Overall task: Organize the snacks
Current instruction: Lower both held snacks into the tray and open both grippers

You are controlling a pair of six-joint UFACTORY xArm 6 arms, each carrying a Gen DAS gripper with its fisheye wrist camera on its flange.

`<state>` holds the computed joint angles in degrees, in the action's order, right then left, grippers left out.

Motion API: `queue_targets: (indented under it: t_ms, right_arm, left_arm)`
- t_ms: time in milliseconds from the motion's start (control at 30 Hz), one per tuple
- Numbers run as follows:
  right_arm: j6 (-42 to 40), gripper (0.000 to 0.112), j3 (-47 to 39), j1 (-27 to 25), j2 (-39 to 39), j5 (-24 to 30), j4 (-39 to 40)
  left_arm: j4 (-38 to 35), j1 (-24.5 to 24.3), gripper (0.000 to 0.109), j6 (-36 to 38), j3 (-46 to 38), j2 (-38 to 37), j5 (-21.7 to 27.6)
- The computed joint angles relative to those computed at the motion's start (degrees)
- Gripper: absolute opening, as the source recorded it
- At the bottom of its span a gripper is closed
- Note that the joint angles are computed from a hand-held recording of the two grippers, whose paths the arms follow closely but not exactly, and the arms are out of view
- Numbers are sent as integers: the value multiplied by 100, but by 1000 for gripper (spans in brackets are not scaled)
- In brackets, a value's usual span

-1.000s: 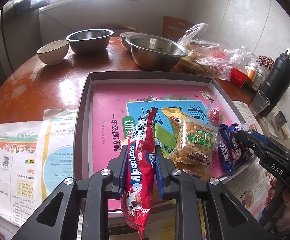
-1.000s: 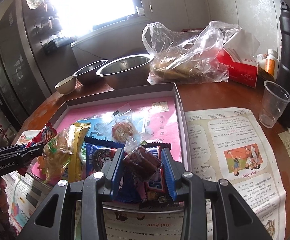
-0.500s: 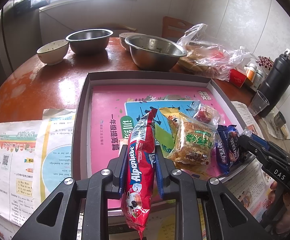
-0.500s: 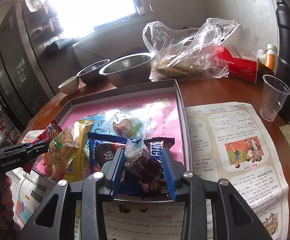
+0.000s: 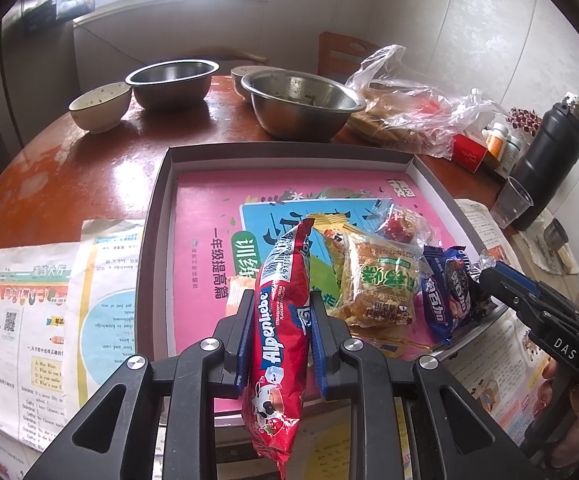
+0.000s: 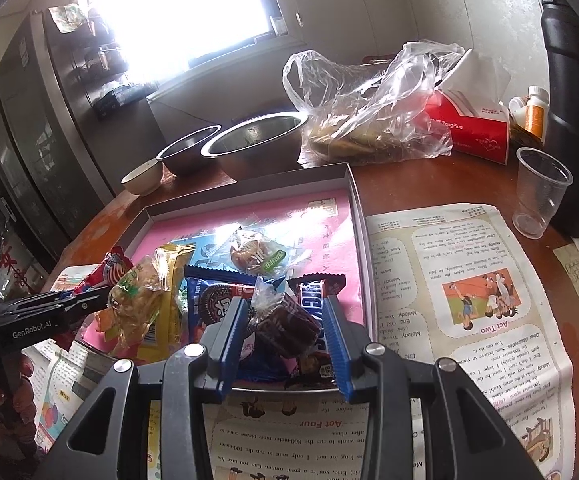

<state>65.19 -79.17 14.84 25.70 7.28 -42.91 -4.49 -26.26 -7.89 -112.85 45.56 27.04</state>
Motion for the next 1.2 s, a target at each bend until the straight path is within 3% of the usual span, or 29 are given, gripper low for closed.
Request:
queue_targets:
  t_ms: [167,533,1000,1200]
  right_arm:
    - [123,39,50,1,-63,-2,-119]
    - [149,44,91,-9,-119,29,-129]
    - [63,49,93,20,-105,115,-12]
    - [-7,49,82,39,-82,141,54]
  left_arm:
    - [17,-22,26,22,-271,168,58]
    - [2,-34,49,12,-358,227,82]
    - [-4,25,65,-148,-38,32,-63]
    - [-52,63,65,-177,106,-50,-122]
